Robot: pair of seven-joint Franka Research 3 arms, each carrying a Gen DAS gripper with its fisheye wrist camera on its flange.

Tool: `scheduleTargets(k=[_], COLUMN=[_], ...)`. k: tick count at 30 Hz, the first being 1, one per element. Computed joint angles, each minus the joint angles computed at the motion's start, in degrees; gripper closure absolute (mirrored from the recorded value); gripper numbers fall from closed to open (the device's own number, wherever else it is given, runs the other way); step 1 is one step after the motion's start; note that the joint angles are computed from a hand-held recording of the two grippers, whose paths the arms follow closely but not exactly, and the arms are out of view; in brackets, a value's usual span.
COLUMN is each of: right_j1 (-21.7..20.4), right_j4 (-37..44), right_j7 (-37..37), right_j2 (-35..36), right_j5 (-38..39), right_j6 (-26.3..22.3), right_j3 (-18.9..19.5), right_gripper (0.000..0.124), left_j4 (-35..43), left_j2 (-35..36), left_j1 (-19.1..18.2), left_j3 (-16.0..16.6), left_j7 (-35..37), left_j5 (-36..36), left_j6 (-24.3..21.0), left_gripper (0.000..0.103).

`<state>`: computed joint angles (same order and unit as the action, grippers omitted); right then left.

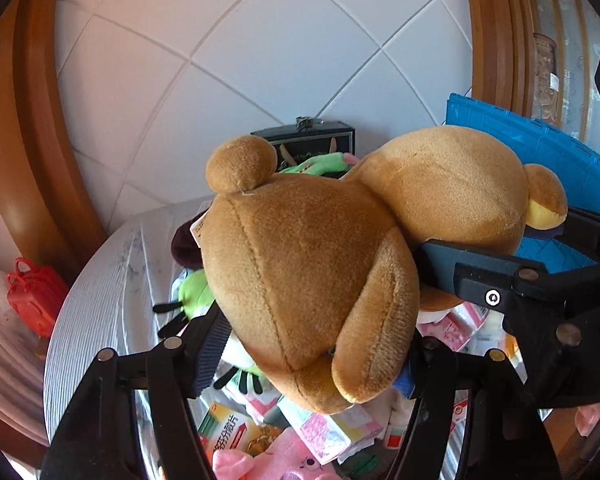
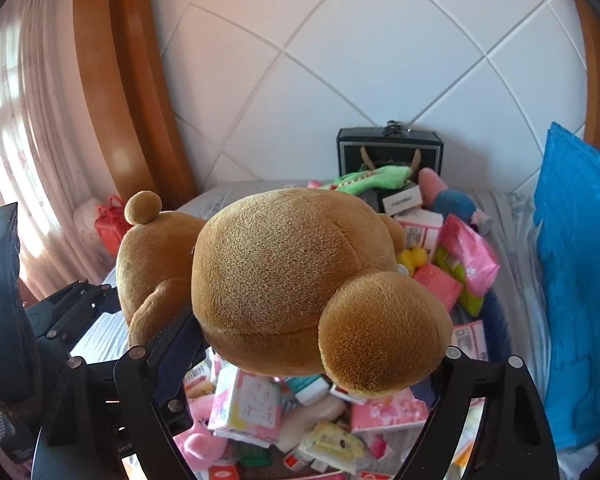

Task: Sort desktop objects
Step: 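Carry the teddy bear into the blue crate and open the right gripper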

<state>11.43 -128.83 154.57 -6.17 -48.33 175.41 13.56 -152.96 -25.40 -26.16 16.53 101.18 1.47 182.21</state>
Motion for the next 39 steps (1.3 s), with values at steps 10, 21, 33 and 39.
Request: scheduleTargets(k=[10,21,33,39], right_j1=[-8.73,-9.35,-4.46,-9.93], right_j4=[-7.43,-15.52,-12.67,-12.94], right_j7=[-3.07,-30.49,-55.07,-57.47], right_j2=[-19.01,-35.87,-33.71,-31.75], right_j5=[3.5,13.47,29.71,31.68], right_j6=[-4.46,-9.43,-19.81,-21.49], right_j3=[-0.92,-24.39,-45.2,-41.51], right_gripper=[0.036,0.035,0.033,0.021], left_j4=[11.53,40.73,71.91,80.05], left_j2=[2.13,24.44,46.19,50.81], left_j1=[-14.98,-5.9,-11.21,-15.35], left_j3=[0.16,-27.41,-35.22,-33.65], left_j7=[0.4,-17.9,-31.49,-34.41], left_j5=[-2.34,7.36,18.07,22.1], left_j6=[0.23,-5.91,-40.14,-50.04], left_gripper=[0.036,0.036,0.036,0.029])
